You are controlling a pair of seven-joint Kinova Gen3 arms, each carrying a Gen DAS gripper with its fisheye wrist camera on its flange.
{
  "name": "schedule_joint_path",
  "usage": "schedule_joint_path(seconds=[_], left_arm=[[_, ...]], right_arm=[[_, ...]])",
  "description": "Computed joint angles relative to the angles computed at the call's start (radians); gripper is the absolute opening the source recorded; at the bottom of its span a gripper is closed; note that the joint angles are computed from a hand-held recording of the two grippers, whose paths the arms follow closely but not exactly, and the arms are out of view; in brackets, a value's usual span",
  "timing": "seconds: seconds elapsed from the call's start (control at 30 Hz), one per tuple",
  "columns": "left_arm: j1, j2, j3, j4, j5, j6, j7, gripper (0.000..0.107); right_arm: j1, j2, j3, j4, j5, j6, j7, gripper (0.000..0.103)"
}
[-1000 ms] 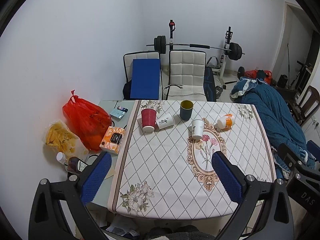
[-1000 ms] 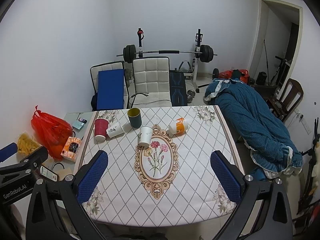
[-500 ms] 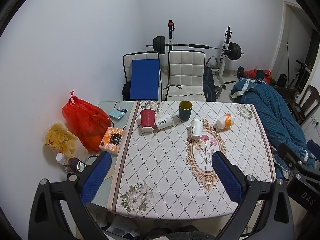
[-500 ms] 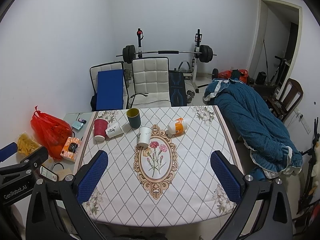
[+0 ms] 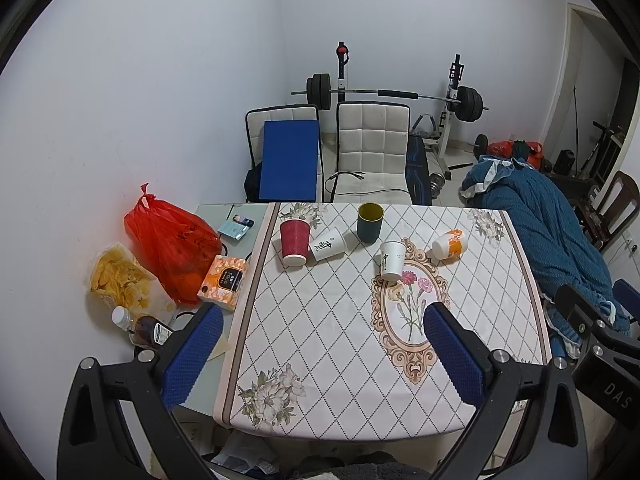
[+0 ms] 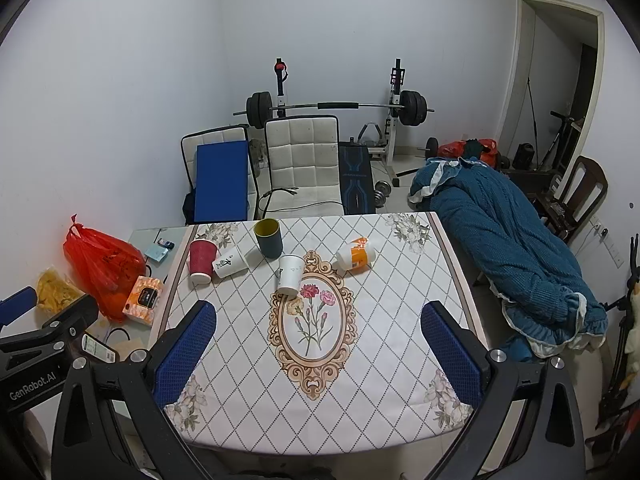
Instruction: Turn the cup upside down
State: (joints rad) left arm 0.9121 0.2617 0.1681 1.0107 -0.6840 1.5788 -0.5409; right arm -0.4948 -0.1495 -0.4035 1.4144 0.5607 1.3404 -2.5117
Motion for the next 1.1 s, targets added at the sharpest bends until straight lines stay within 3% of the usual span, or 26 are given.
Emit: schedule_joint_path(seconds=[1.1], left_arm=[[0.008,0.015,-0.005,-0.034,-0.002,0.023,-0.013,0.103]], right_arm=[[0.012,0.002,0.012,-0.019,-0.026,-0.006,0.032,0.103]])
